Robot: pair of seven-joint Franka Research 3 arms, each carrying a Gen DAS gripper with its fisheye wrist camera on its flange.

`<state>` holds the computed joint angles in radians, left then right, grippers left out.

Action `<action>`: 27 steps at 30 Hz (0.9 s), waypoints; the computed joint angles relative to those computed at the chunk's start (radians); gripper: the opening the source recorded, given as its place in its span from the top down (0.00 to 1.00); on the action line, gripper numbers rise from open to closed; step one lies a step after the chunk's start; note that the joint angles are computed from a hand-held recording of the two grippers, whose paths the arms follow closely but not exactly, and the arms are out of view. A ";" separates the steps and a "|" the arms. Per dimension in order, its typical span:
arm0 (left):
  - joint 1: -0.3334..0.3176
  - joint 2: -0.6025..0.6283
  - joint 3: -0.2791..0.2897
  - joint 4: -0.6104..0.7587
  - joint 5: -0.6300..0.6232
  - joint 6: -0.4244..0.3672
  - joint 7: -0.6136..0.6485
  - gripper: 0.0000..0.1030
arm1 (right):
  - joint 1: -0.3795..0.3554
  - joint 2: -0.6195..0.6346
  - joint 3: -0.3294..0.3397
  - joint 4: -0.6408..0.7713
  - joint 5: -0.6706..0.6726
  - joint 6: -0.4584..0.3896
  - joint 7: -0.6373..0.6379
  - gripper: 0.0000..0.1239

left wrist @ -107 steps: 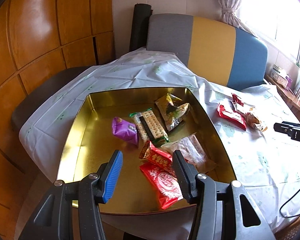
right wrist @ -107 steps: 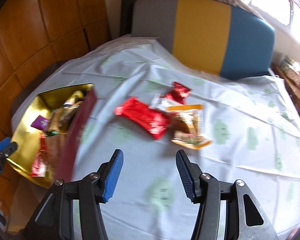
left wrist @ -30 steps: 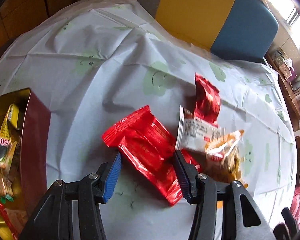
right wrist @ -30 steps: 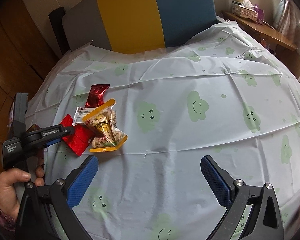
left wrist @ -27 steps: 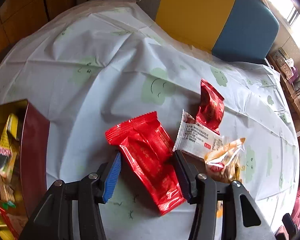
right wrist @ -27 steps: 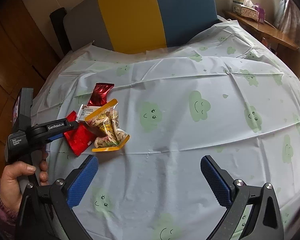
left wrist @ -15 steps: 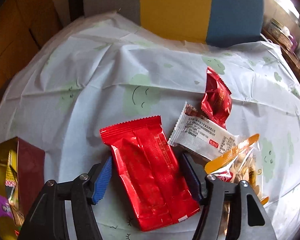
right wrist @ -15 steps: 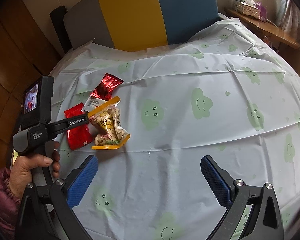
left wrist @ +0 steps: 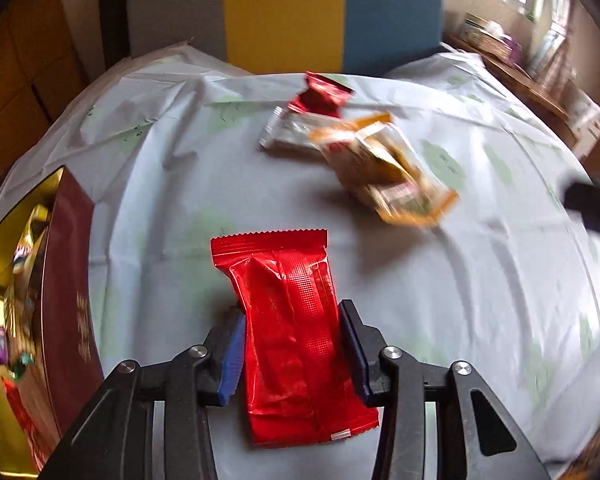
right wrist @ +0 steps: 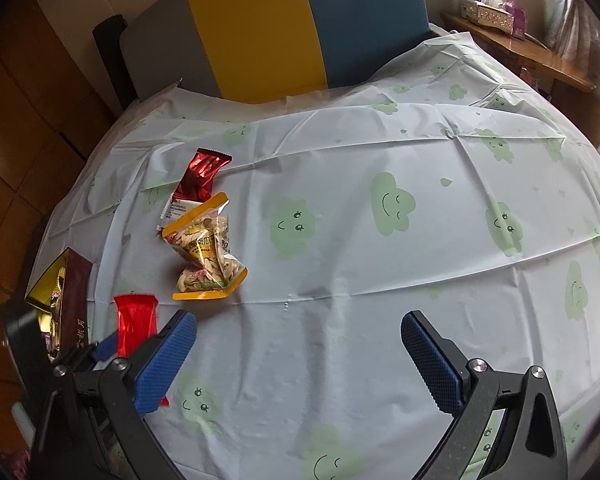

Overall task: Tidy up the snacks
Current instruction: 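Grasp the long red bar with the left tool, then grasp the small red candy with the right tool while the left tool holds the red bar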

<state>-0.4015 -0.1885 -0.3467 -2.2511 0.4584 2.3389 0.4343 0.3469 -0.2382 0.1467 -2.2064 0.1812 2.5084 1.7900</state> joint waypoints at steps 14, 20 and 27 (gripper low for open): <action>0.017 -0.179 -0.084 -0.241 0.267 0.216 -0.164 0.55 | 0.049 0.044 -0.009 0.013 0.097 0.007 -0.114 0.41; 0.040 -0.188 -0.088 -0.258 0.300 0.272 -0.210 0.55 | 0.055 0.191 0.003 0.189 0.091 -0.033 -0.056 0.41; 0.051 -0.198 -0.090 -0.276 0.320 0.311 -0.242 0.55 | 0.102 0.484 -0.013 0.554 -0.001 -0.096 0.064 0.41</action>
